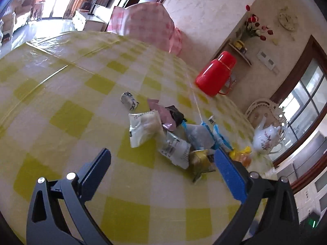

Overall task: Organize snacks
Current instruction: 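Move both open tools back over the snack pile, then grasp a white snack bag with the right tool while the left grasps a green-yellow packet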

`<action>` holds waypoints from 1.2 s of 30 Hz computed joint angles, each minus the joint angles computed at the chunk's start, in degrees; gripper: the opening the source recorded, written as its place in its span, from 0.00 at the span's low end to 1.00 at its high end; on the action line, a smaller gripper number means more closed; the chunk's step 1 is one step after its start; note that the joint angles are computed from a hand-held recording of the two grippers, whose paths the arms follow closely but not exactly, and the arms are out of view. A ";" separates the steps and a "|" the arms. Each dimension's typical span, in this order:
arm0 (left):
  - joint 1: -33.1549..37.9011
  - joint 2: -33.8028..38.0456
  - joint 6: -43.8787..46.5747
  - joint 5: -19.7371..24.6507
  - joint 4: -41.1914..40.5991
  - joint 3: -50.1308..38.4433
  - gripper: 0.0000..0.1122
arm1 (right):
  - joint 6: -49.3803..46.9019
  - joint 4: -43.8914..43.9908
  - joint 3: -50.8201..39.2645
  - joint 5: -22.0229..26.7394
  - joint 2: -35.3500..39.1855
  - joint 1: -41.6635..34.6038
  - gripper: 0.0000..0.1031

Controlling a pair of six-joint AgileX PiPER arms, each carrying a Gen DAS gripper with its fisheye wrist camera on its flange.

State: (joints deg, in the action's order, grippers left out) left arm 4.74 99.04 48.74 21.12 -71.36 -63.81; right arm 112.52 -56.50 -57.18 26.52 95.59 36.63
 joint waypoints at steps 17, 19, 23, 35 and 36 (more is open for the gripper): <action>2.88 0.82 5.20 0.99 -2.23 -1.03 0.90 | -27.19 10.46 -19.99 8.34 13.09 -0.54 0.19; 3.03 1.08 4.75 1.68 -1.57 -1.23 0.90 | -18.06 1.73 -11.75 5.90 7.22 2.86 0.19; 1.96 0.82 5.78 1.78 -0.55 -1.04 0.90 | -7.79 -7.58 -1.41 6.82 -0.80 9.18 0.19; -16.07 7.24 -13.11 -5.21 40.61 -9.30 0.90 | -0.19 -8.83 7.17 1.89 -7.11 9.77 0.19; -17.32 9.38 -16.64 -4.83 46.34 -11.86 0.90 | -0.24 -8.93 7.15 1.78 -7.07 9.69 0.19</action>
State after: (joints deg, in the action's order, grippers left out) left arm -12.58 108.42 32.10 16.29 -25.02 -75.66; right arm 112.29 -65.43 -50.03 28.30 88.52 46.32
